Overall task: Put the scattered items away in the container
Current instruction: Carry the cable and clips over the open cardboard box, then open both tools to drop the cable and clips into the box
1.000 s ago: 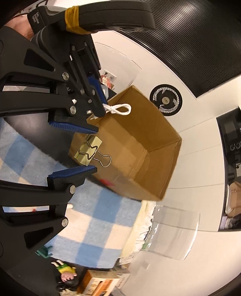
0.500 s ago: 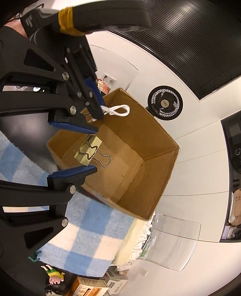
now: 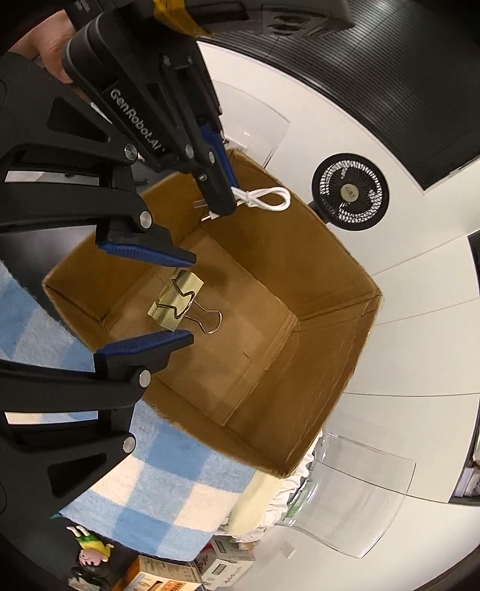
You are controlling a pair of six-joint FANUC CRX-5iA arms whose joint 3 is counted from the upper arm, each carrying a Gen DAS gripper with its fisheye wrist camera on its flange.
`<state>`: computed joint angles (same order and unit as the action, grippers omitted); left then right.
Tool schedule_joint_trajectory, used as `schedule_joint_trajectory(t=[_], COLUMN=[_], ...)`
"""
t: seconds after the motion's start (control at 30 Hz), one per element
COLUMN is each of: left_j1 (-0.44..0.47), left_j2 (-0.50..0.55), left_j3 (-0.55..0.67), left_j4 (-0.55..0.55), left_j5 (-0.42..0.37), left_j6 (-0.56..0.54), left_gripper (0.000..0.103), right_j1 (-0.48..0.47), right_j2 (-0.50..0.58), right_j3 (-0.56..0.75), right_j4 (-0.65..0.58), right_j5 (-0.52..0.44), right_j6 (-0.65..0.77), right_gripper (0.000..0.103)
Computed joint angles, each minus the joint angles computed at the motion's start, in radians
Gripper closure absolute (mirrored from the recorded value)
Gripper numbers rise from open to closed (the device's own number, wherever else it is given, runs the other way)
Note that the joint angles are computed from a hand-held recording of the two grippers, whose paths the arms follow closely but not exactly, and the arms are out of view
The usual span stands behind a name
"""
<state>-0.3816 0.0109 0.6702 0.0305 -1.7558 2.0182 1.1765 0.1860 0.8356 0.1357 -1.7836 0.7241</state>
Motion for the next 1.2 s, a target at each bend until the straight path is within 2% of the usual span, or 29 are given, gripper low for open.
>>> schedule_joint_trajectory(t=[0.23, 0.43, 0.6, 0.7, 0.73, 0.77, 0.8, 0.83, 0.87, 0.97, 1.07, 1.1, 1.2], left_j1=[0.038, 0.087, 0.094, 0.085, 0.083, 0.082, 0.086, 0.087, 0.088, 0.107, 0.105, 0.100, 0.079], left_j2=[0.012, -0.008, -0.011, 0.000, 0.003, 0.006, 0.002, -0.005, -0.011, -0.030, -0.034, -0.033, -0.032], left_j3=[-0.021, -0.092, -0.102, -0.080, -0.076, -0.071, -0.076, -0.081, -0.083, -0.106, -0.103, -0.097, -0.073], left_j4=[0.013, 0.073, 0.070, 0.045, 0.042, 0.038, 0.041, 0.037, 0.029, 0.052, 0.056, 0.051, 0.019], left_j5=[0.003, 0.036, 0.045, 0.021, 0.015, 0.009, 0.013, 0.015, 0.016, 0.030, 0.024, 0.019, -0.001], left_j6=[-0.041, -0.021, -0.031, -0.039, -0.043, -0.046, -0.046, -0.043, -0.034, -0.028, -0.037, -0.041, -0.049], left_gripper=[0.088, 0.088, 0.087, 0.086, 0.079, 0.063, 0.052, 0.041, 0.032, 0.018, 0.013, 0.012, 0.004], right_j1=[-0.046, -0.067, -0.072, -0.075, -0.075, -0.070, -0.068, -0.069, -0.071, -0.072, -0.068, -0.063, -0.047], right_j2=[0.052, 0.071, 0.080, 0.072, 0.069, 0.067, 0.066, 0.063, 0.053, 0.022, 0.001, 0.002, -0.008], right_j3=[0.053, 0.065, 0.067, 0.055, 0.049, 0.044, 0.042, 0.038, 0.026, -0.011, -0.031, -0.031, -0.044], right_j4=[-0.038, -0.059, -0.068, -0.080, -0.080, -0.068, -0.062, -0.062, -0.064, -0.063, -0.051, -0.038, -0.010], right_j5=[-0.021, -0.026, -0.030, -0.017, -0.010, -0.007, -0.006, -0.004, 0.008, 0.043, 0.062, 0.059, 0.071], right_j6=[0.037, 0.045, 0.058, 0.060, 0.061, 0.059, 0.054, 0.045, 0.033, 0.006, -0.007, -0.008, 0.004], right_gripper=[0.066, 0.066, 0.066, 0.065, 0.065, 0.064, 0.052, 0.036, 0.033, 0.020, 0.009, 0.002, 0.000])
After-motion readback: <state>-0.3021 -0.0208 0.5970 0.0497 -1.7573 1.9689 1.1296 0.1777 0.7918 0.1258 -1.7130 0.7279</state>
